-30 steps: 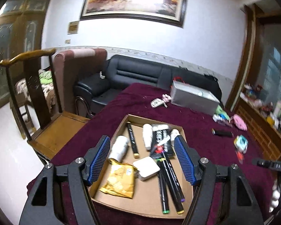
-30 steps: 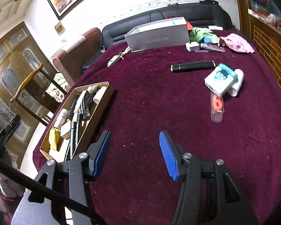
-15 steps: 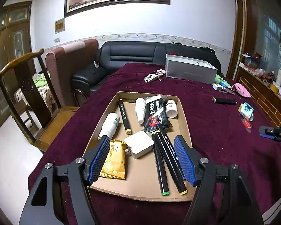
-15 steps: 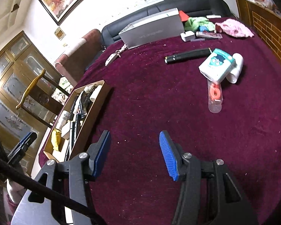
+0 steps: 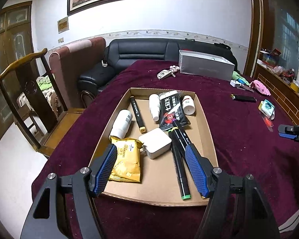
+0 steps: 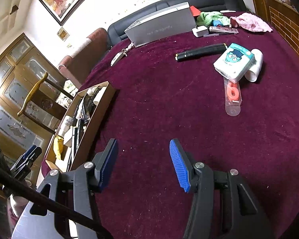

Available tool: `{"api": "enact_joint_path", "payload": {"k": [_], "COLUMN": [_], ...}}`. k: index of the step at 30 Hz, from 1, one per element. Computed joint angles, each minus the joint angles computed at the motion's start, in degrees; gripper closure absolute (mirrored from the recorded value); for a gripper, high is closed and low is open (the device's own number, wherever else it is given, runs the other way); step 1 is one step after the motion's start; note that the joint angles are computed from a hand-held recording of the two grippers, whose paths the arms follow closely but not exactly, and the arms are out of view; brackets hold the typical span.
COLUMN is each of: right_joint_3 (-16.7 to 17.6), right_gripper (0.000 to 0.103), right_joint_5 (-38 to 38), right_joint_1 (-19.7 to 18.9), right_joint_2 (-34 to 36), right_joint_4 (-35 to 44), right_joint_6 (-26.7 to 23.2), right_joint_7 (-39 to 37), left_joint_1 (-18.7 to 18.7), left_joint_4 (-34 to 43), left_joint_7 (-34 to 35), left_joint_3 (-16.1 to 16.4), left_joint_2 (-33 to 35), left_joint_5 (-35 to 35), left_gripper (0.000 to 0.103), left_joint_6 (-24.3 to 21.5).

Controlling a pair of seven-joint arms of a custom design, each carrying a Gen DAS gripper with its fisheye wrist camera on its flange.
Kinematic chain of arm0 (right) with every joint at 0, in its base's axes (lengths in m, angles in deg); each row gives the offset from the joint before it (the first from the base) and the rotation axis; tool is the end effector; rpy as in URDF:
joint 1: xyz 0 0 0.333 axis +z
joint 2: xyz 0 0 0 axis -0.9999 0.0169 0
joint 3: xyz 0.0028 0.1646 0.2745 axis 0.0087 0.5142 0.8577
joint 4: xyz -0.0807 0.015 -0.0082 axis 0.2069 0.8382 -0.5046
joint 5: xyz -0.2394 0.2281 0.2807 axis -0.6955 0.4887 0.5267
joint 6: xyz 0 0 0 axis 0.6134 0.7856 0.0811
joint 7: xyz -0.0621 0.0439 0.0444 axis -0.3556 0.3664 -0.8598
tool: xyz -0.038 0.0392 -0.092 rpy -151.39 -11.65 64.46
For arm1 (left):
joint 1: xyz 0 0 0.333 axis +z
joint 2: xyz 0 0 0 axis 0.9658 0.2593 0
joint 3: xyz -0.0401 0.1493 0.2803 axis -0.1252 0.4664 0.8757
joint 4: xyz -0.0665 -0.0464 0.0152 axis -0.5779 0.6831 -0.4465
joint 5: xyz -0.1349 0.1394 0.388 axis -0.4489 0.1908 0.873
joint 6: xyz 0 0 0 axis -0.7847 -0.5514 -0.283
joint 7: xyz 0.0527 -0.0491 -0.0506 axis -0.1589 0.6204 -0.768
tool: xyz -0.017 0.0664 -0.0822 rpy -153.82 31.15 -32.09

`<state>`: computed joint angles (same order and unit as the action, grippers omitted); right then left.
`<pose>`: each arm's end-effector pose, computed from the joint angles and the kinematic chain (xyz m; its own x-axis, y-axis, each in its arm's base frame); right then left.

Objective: Organize objects
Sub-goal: 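Lift both open tools out of the box and move toward the remaining items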

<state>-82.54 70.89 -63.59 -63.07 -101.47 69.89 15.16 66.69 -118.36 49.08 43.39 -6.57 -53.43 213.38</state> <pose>0.4315 0.1483 0.5178 0.1216 -0.8700 -0.4778 -0.8097 0.1915 -0.5547 0.3737 -0.2753 0.5472 -0.0152 -0.9999 0.0005 -0.6331 0.0092 -0.7740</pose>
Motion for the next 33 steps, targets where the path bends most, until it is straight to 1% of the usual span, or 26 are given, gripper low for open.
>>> {"api": "enact_joint_path", "payload": {"k": [6,12,24,29,33], "right_joint_3": [0.3,1.4,3.5,4.0,4.3], "right_gripper": [0.05,0.051,0.051,0.05,0.05], "right_joint_5": [-0.2,-1.6,-3.5,-4.9,-6.7], "right_joint_1": [-0.4,-1.6,-2.1,-2.6,-3.4], "right_joint_2": [1.2,2.8,6.1,5.5,4.4], "right_joint_4": [0.8,2.3,5.3,5.5,5.9], "right_joint_6": [-0.7,-1.5,-2.8,-2.9,-3.0], "right_joint_7": [0.5,1.7,3.8,4.7,5.6], "left_joint_1": [-0.1,0.2,1.1,2.1,3.5], "left_joint_4": [-1.1,-2.3,-5.6,-5.8,-3.6], "left_joint_7": [0.3,0.9,1.6,1.5,2.3], "left_joint_3": [1.4,2.6,4.3,4.0,2.7], "left_joint_2": [0.2,0.9,-0.4,-1.2,-0.8], "left_joint_5": [-1.1,-3.0,-7.4,-8.6,-7.8], "left_gripper": [0.038,0.038,0.038,0.038,0.038], "left_joint_6": [1.7,4.1,8.3,10.3,12.5]}}
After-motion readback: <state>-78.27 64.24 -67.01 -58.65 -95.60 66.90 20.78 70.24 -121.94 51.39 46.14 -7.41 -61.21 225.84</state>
